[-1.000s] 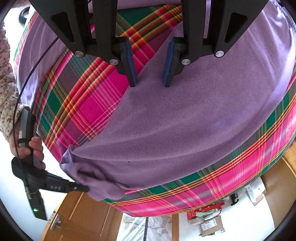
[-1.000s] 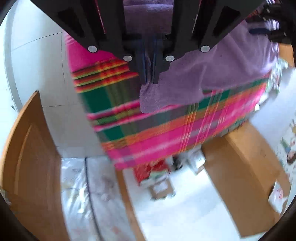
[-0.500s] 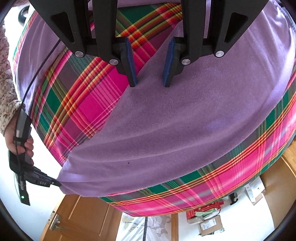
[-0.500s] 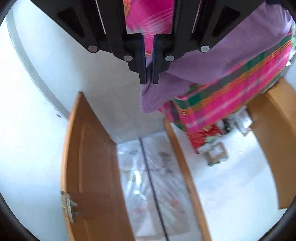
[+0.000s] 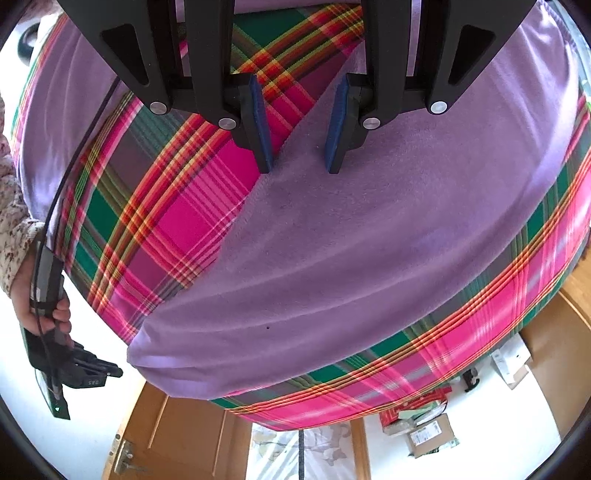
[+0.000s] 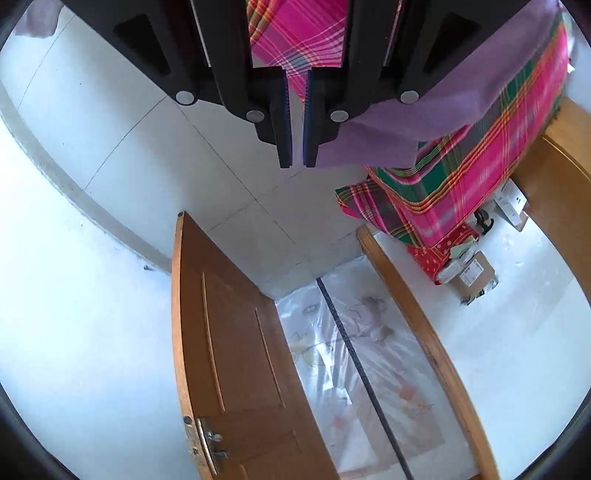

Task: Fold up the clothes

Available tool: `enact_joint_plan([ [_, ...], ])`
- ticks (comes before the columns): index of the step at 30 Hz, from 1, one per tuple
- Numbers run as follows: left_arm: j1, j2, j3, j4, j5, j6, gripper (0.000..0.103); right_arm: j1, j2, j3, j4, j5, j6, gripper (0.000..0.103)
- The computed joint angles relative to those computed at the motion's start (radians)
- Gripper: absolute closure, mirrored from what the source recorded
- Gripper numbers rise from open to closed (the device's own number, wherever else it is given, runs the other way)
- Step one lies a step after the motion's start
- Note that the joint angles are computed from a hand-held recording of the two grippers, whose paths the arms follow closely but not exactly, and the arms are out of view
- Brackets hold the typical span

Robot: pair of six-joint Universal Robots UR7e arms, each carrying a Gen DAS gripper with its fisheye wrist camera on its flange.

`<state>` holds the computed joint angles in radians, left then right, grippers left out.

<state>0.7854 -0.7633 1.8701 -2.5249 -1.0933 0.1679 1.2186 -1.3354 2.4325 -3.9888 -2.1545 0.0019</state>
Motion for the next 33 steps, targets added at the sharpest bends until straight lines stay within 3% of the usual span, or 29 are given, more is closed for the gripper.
enact_joint_plan([
  [6,-0.001,0.015,0.001,-0.033,0.004,0.019,0.069,-0.037,-0.024,0.001,0.046,0.155,-0.033,0.091],
  [8,-0.006,0.009,0.014,-0.042,0.002,0.018,0.069,-0.04,-0.031,-0.021,0.112,0.205,-0.037,0.07],
  [10,-0.006,0.008,0.017,-0.045,0.002,0.021,0.069,-0.031,-0.022,-0.052,0.161,0.228,-0.053,0.063],
  [13,-0.004,0.01,0.014,-0.047,-0.003,0.019,0.068,-0.009,-0.004,-0.113,0.258,0.224,-0.053,0.06],
  [18,-0.002,0.007,0.02,-0.06,-0.011,0.025,0.068,0.035,0.041,-0.208,0.408,0.089,-0.018,0.061],
  [21,-0.002,0.007,0.022,-0.064,-0.011,0.026,0.068,0.038,0.057,-0.198,0.372,0.089,-0.035,0.084],
  [22,-0.003,0.007,0.023,-0.066,-0.01,0.026,0.068,0.048,0.07,-0.203,0.355,0.056,-0.049,0.098],
  [27,-0.001,0.005,0.028,-0.079,-0.015,0.034,0.068,0.052,0.071,-0.199,0.279,0.021,-0.052,0.101],
  [33,0.004,0.006,0.026,-0.082,-0.022,0.041,0.068,0.038,0.078,-0.237,0.249,-0.041,0.016,0.103],
])
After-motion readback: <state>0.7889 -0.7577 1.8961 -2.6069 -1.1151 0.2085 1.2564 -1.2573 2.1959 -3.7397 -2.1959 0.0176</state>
